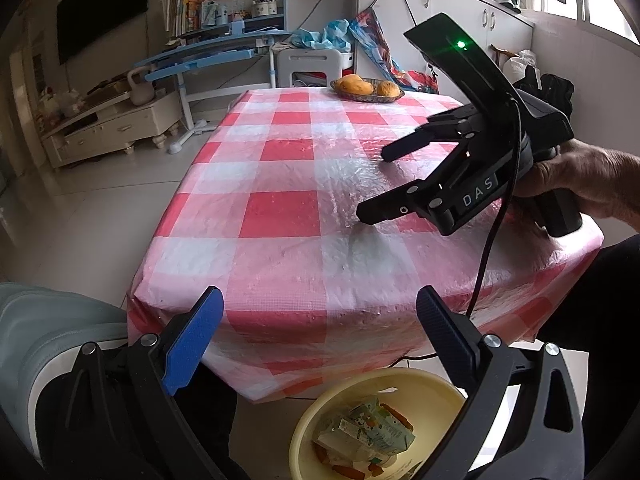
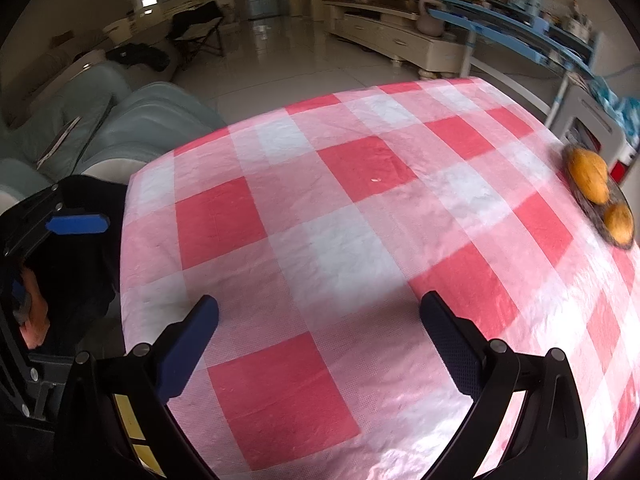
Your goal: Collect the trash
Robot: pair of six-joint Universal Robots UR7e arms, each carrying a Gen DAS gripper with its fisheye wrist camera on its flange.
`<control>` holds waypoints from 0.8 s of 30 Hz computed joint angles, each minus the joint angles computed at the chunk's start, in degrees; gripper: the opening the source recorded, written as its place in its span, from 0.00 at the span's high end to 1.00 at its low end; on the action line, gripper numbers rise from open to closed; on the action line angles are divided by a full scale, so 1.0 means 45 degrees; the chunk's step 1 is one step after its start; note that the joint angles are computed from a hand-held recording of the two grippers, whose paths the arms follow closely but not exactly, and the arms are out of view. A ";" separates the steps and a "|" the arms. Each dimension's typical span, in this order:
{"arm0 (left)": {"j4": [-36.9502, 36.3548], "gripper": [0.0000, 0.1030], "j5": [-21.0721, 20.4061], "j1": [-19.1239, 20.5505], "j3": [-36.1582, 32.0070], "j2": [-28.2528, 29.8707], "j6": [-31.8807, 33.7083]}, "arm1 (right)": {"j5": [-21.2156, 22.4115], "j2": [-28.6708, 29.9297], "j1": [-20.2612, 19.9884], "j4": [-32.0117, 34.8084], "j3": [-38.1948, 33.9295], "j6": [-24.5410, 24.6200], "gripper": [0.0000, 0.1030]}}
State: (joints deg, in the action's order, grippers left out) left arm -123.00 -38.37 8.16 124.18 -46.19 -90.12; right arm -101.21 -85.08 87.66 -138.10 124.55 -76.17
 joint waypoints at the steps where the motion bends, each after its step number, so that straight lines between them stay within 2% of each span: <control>1: -0.0019 0.09 0.0005 0.0005 0.0013 -0.0010 -0.0025 | -0.0114 -0.0045 0.0024 -0.0201 0.0086 0.0254 0.07; 4: -0.0066 0.09 0.0032 -0.0003 0.0073 -0.0057 -0.0140 | -0.0315 -0.0450 -0.0059 -0.0613 0.0419 0.1210 0.07; 5: -0.0070 0.09 0.0053 -0.0016 0.0085 -0.0066 -0.0188 | -0.0119 -0.0796 -0.0185 -0.0785 0.0634 0.1418 0.07; 9: 0.0071 0.09 0.0111 -0.0133 0.0148 -0.0158 -0.0403 | 0.0993 -0.2589 -0.0686 -0.2204 0.1897 0.1179 0.07; 11: 0.0207 0.09 0.0135 -0.0188 0.0149 -0.0187 -0.0544 | 0.1346 -0.3579 -0.0935 -0.3622 0.2777 0.1100 0.07; 13: 0.0432 0.09 0.0165 -0.0247 0.0124 -0.0222 -0.0732 | 0.1409 -0.4466 -0.1192 -0.5894 0.3865 0.1134 0.07; 14: 0.0638 0.09 0.0194 -0.0303 0.0093 -0.0241 -0.0892 | 0.1447 -0.4777 -0.1288 -0.6343 0.4125 0.1180 0.07; 19: 0.2113 0.09 0.0410 -0.0789 -0.0172 -0.0379 -0.1785 | 0.3369 -0.8048 -0.2847 -0.4766 0.4889 0.1737 0.07; 22: 0.2981 0.09 0.0424 -0.1114 -0.0313 -0.0529 -0.2378 | 0.3317 -0.9369 -0.3579 -0.3956 0.5157 0.2232 0.07; 24: 0.3550 0.09 0.0383 -0.1345 -0.0408 -0.0630 -0.2760 | 0.3901 -1.0379 -0.4379 -0.3431 0.5420 0.2065 0.07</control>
State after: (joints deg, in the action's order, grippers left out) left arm -107.03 -36.64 2.11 122.34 -49.03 -102.54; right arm -83.65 -131.78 67.96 -153.54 148.94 -66.88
